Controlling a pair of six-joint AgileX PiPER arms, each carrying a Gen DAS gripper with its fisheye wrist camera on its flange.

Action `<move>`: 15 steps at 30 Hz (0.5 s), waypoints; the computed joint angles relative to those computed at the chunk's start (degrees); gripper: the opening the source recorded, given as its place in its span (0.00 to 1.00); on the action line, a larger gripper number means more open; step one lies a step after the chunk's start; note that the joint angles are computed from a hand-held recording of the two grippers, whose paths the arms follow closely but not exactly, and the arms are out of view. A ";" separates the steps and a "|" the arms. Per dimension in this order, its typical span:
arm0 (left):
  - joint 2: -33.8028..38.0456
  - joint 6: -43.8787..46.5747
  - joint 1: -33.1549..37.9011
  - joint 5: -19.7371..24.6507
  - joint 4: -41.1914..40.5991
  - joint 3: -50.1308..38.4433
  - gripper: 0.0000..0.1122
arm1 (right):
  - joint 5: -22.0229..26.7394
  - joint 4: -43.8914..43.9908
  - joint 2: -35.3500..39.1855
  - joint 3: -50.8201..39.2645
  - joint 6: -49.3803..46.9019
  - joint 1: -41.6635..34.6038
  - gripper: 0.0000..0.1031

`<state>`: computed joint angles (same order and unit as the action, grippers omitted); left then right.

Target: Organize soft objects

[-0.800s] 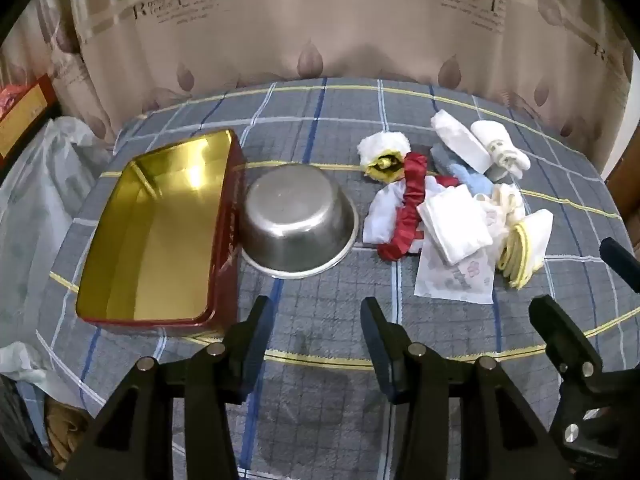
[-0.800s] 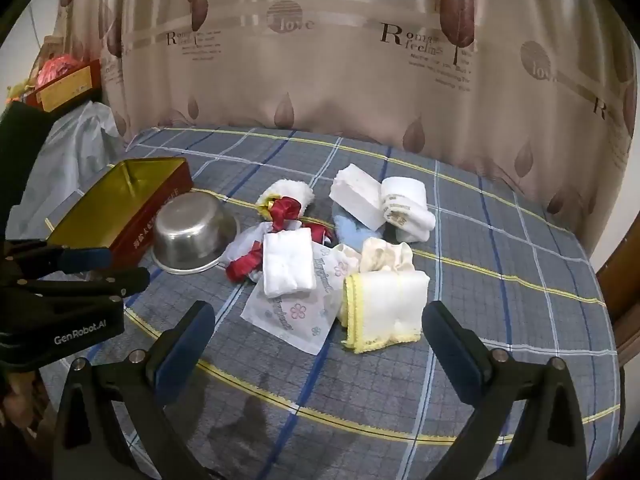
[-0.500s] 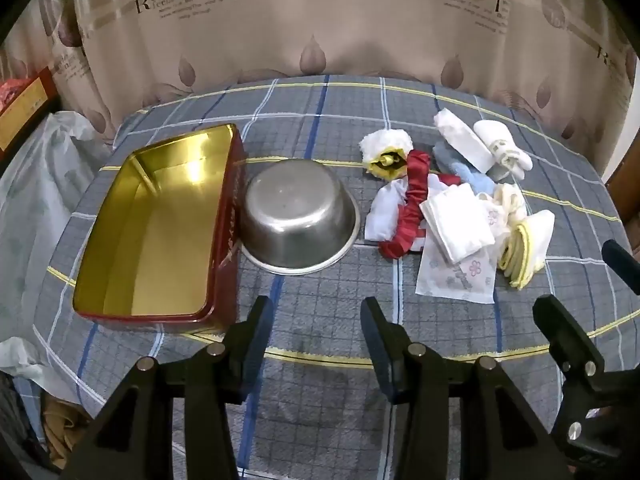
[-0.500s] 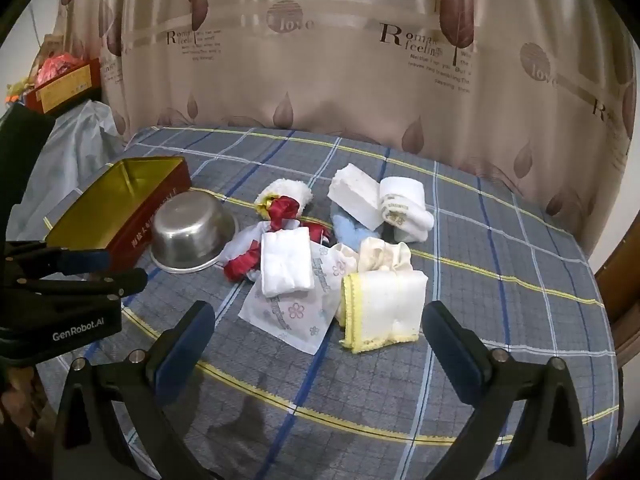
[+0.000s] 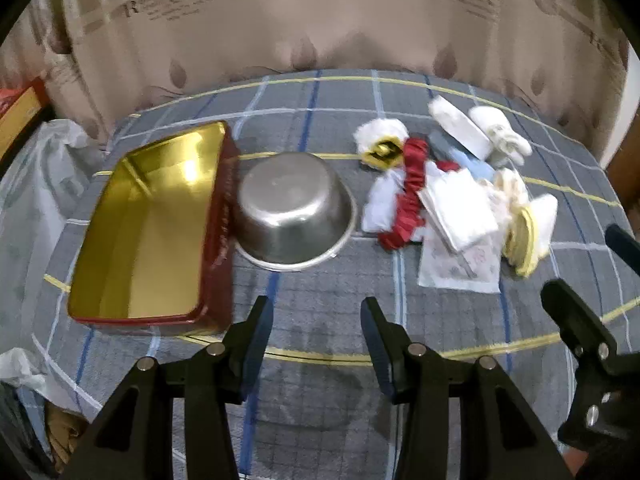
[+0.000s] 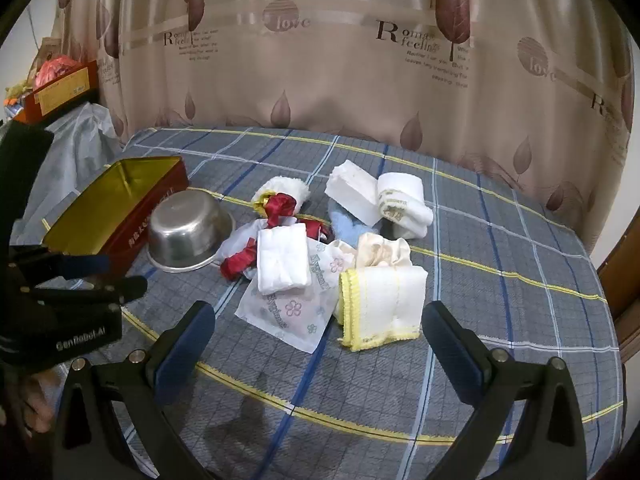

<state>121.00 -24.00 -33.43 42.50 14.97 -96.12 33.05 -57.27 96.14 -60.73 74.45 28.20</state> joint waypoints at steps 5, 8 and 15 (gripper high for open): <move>0.24 0.54 -0.10 0.20 -0.83 -0.57 0.41 | -0.39 0.04 -0.19 0.33 0.35 -0.22 1.00; 0.54 0.26 -0.29 0.76 -0.83 -0.95 0.41 | -1.05 1.14 -0.04 0.33 -0.45 -0.66 1.00; 1.29 0.13 -0.02 2.14 -1.16 -1.68 0.41 | -1.79 1.36 0.12 0.41 -0.64 -0.81 1.00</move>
<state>122.29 -23.87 -33.45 44.65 13.81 -97.80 31.26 -55.91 96.26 -60.32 73.81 27.39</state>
